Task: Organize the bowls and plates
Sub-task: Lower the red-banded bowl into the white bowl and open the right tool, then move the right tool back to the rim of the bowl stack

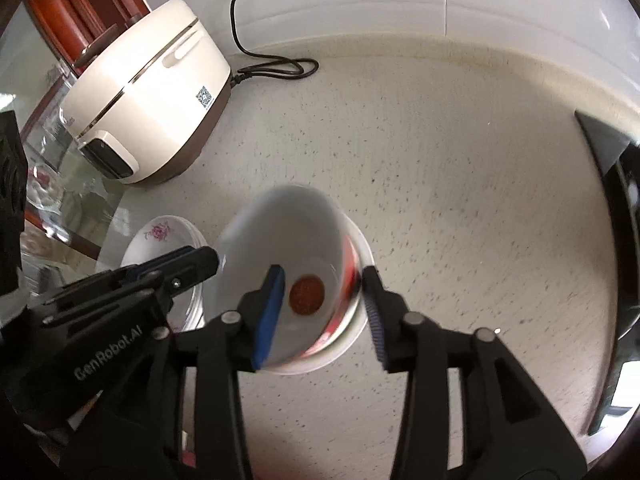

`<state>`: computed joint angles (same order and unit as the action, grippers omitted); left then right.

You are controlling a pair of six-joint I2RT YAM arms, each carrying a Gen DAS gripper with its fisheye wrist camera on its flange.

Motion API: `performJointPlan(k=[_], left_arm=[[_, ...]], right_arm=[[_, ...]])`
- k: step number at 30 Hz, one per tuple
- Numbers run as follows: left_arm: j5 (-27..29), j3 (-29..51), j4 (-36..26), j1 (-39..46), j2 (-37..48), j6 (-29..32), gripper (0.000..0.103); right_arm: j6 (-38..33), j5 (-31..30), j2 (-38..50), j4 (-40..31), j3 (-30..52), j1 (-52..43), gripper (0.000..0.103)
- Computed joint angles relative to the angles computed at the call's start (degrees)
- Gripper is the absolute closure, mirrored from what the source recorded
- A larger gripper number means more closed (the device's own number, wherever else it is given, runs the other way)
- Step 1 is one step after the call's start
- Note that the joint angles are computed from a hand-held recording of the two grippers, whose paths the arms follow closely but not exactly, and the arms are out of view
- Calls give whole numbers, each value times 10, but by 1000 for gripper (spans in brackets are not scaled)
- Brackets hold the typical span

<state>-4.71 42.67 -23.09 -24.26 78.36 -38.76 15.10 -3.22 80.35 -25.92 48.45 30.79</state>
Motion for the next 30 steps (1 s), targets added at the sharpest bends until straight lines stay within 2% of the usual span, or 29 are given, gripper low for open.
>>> performJointPlan(k=[6,11,14,17,24,27,30], left_arm=[[-9,-5,3,2,-15,2,83],[-18,-18,12,-2,-32,-5,57],[-17,-36,26,-4,-52,-9,44],[-34,-54,34,-20,-72,-26,34],[-119,-73,-13,-83,-130,-85,16],[-164,-80,-46,-135,-167,-141,0],[-223,-71,-91,-213,-193,-209,0]], right_arm=[[-1,19,-18,7,-6,-2,42],[13,25,-43,13,-19,-9,39],[23,30,-68,12,-32,-17,31],[16,31,-99,11,-48,-29,23],[-21,7,-130,-1,-63,-49,18],[-54,-16,-157,-22,-72,-68,17],[-89,-38,-184,-55,-72,-84,15]])
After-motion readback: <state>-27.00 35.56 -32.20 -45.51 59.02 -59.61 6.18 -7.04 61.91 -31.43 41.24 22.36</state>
